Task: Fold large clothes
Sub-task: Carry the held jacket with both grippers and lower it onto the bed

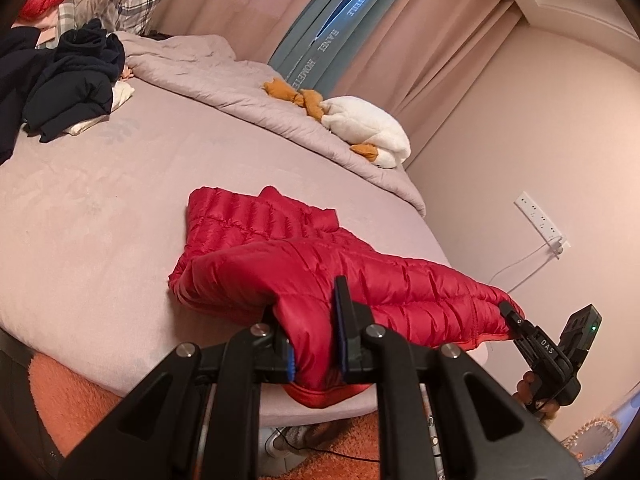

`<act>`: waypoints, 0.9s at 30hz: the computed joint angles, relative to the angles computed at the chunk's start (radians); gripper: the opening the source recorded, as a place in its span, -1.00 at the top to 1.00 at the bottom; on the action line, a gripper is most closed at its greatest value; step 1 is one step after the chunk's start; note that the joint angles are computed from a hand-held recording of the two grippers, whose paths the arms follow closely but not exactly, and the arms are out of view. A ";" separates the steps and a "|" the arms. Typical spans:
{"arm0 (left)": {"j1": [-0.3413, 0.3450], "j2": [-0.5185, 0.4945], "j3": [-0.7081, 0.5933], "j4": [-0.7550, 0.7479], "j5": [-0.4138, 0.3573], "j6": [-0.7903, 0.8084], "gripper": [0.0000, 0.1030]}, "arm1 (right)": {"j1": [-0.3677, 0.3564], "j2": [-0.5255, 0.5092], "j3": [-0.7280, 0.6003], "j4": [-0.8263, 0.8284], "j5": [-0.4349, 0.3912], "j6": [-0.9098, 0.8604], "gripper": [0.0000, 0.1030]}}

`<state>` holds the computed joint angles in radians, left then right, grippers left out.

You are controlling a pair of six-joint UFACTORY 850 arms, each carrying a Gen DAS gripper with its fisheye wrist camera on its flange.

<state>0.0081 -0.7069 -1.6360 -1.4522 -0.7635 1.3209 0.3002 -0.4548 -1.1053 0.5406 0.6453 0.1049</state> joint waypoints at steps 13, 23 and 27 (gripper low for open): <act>-0.030 -0.126 -0.193 0.128 0.041 -0.158 0.70 | -0.031 -0.068 -0.113 0.033 -0.096 -0.052 0.68; -0.070 -0.313 -0.493 0.373 0.082 -0.425 0.68 | -0.056 -0.147 -0.241 0.136 -0.187 -0.189 0.68; -0.087 -0.439 -0.704 0.527 0.053 -0.594 0.63 | -0.076 -0.198 -0.321 0.223 -0.249 -0.289 0.68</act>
